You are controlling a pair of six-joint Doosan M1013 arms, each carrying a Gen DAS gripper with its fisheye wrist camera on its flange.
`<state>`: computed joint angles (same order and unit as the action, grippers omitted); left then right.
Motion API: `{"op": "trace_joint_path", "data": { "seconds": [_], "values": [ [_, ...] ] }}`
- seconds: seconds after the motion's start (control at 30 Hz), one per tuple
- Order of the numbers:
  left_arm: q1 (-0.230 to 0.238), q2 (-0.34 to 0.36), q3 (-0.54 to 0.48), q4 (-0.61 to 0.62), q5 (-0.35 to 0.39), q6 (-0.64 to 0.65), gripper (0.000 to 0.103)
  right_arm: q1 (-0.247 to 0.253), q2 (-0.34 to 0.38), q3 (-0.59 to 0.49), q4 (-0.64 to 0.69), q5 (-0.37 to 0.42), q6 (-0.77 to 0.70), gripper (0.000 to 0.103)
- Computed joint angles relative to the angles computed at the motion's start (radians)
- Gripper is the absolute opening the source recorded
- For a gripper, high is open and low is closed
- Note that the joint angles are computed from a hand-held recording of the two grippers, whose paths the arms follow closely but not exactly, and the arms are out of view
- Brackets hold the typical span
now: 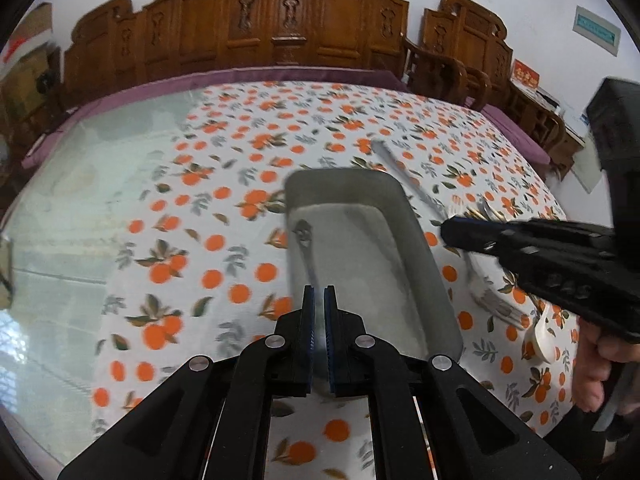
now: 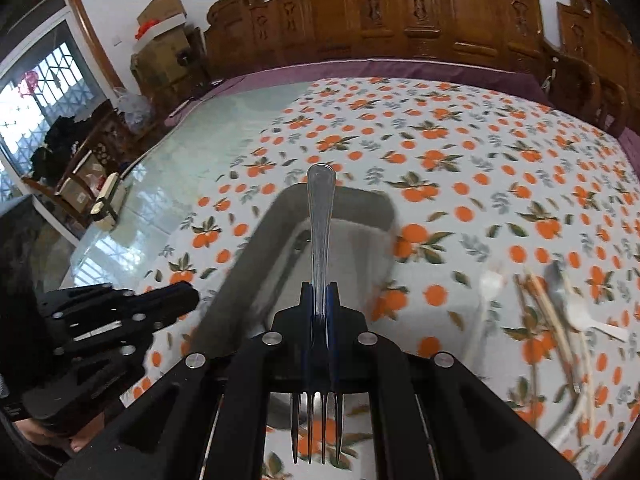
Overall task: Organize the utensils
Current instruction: 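Lower the metal spoon into the tray with the left gripper while the right gripper carries the fork, then lower the metal fork into the tray and open the right gripper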
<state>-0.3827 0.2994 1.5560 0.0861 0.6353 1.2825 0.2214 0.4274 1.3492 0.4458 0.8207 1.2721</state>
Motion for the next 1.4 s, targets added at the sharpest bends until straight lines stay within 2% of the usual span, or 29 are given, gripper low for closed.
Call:
{"op": "trace_joint_path", "data": {
  "seconds": [0.33,0.53,0.63,0.8,0.87,0.97,1.03,1.2,1.27,1.4],
  "values": [
    [0.026,-0.047,0.03,0.059,0.005,-0.048,0.005,0.051,0.074,-0.044,-0.083,0.042,0.083,0.008],
    [0.02,-0.062,0.041,0.068,0.001,-0.061,0.006,0.044,0.074,-0.027,-0.06,0.034,0.073,0.011],
    [0.01,-0.066,0.044,0.076,-0.006,-0.068,0.013,0.031,0.057,-0.015,-0.025,0.017,0.039,0.011],
    [-0.02,-0.077,0.048,0.082,-0.027,-0.066,0.017,-0.007,-0.022,0.054,0.043,-0.045,-0.061,0.011],
    [-0.032,-0.081,0.052,0.067,-0.045,-0.053,0.023,-0.032,-0.068,0.098,0.056,-0.073,-0.1,0.011],
    [-0.055,-0.083,0.056,0.051,-0.063,-0.034,0.025,-0.078,-0.123,0.157,0.052,-0.095,-0.112,0.011],
    [-0.07,-0.084,0.059,0.046,-0.074,-0.026,0.03,-0.109,-0.153,0.196,0.006,-0.111,-0.088,0.011],
    [-0.103,-0.077,0.058,0.0,-0.088,0.015,0.03,-0.165,-0.191,0.263,-0.09,-0.126,-0.022,0.012],
    [-0.113,-0.076,0.058,-0.004,-0.089,0.016,0.03,-0.181,-0.202,0.289,-0.104,-0.134,-0.006,0.024],
    [-0.13,-0.077,0.064,-0.01,-0.096,0.016,0.03,-0.193,-0.206,0.327,-0.116,-0.139,0.025,0.034]
  ]
}}
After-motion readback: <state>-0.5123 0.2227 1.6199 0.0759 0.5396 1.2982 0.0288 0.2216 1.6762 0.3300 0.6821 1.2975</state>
